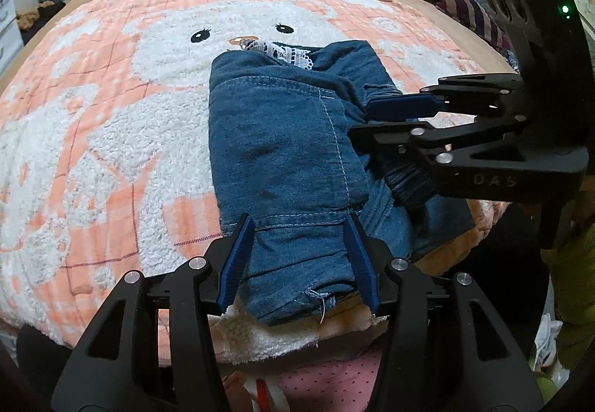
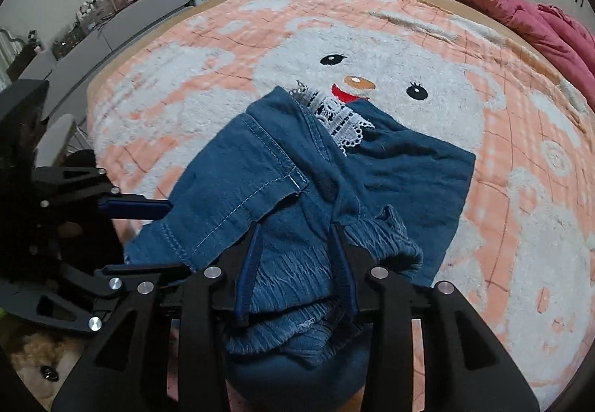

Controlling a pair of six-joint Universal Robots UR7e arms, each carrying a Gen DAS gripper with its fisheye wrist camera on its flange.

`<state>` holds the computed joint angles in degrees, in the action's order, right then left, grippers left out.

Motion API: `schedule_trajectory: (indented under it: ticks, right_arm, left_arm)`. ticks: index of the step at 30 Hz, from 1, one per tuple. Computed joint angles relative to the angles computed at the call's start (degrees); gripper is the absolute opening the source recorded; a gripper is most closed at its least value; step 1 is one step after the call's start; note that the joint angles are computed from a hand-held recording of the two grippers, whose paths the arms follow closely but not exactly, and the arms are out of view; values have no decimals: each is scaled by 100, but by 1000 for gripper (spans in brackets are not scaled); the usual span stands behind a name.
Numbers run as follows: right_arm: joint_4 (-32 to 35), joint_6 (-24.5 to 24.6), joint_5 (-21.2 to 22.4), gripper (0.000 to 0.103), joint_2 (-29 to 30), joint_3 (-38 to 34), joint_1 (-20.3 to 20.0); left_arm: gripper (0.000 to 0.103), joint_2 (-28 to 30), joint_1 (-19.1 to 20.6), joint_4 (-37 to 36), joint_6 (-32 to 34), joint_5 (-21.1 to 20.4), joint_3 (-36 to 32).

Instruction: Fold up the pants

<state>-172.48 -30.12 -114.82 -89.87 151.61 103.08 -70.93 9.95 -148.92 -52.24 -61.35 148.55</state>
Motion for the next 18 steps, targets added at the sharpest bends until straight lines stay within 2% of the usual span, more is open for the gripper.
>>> schedule_trajectory:
  ticks: [4,5,7,8,11,12,14,18]
  right_arm:
    - [114,132,121,37,-173,-8,-14]
    - [229,197,250,40,-381,4,-7]
    - [412,298,457,52,-766,27,21]
    - [370,377,414,56,-955,60,104]
    - [468,535,329,58,-1360,81,233]
    - [486,596,271,67,-1462,87,256]
    - [482,732,137,79,-1664,128,279]
    - [474,810,115,79,-2101,263,176]
  left_arm:
    - [47,-43,-28,95,-40,16,-28]
    - [54,-37,-10,92,-27,33,-40]
    - [59,-259,-42,271,-99,77,-34]
    - [60,-355,-42,290,-110,86,-22]
    - [68,-646,-46,444,-149,231,-34]
    - [70,-742,-36,548,-157,310,-63]
    - [80,-849,-14,655,-163,377,-99]
    - [88,-921,65,886,-139,565,-251]
